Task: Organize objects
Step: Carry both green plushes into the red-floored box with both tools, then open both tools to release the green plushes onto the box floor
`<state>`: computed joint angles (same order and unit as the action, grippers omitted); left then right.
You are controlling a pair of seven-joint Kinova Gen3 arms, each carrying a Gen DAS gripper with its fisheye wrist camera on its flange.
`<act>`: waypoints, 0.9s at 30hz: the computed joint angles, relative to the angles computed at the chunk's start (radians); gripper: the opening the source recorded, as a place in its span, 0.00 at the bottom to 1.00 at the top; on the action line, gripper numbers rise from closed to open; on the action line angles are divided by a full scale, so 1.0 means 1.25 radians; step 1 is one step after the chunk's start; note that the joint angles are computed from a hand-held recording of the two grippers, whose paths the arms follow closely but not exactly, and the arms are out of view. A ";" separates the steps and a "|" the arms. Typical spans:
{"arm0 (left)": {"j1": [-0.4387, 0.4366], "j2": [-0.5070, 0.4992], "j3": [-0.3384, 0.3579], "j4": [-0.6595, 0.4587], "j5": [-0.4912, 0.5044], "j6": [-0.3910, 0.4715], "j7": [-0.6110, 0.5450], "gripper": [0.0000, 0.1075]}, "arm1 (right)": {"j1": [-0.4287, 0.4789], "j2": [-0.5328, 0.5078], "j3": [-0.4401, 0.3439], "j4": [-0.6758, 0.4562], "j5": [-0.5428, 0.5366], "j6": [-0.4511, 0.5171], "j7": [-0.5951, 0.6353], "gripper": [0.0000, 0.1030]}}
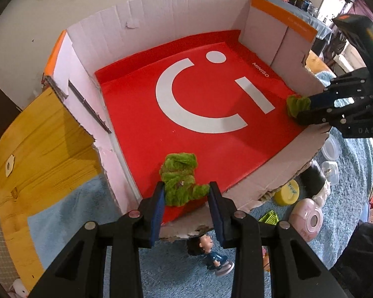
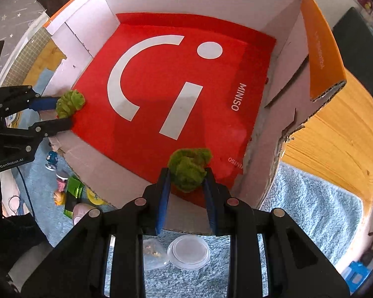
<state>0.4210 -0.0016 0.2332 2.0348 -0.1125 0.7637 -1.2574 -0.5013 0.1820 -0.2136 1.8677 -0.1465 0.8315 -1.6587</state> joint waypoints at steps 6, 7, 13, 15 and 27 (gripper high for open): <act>-0.004 0.003 -0.003 0.003 0.004 -0.004 -0.009 0.34 | -0.001 -0.020 0.000 0.017 0.004 -0.002 -0.004 0.24; -0.004 0.003 -0.003 0.004 0.003 -0.005 -0.009 0.34 | 0.001 -0.023 0.000 0.019 0.002 -0.002 -0.003 0.24; -0.003 0.005 -0.003 0.001 0.002 -0.005 -0.006 0.34 | -0.003 -0.039 0.001 0.026 0.013 0.007 -0.025 0.25; -0.004 0.003 -0.005 0.000 0.005 -0.002 -0.010 0.34 | -0.002 -0.046 0.001 0.029 0.015 0.009 -0.026 0.25; -0.013 0.003 -0.009 -0.012 0.019 0.005 -0.029 0.36 | 0.010 -0.088 0.002 0.047 0.022 0.020 -0.030 0.26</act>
<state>0.4052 0.0017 0.2218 2.0194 -0.0884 0.7702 -1.2933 -0.4894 0.0715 -0.2109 1.9263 -0.1192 0.8567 -1.6961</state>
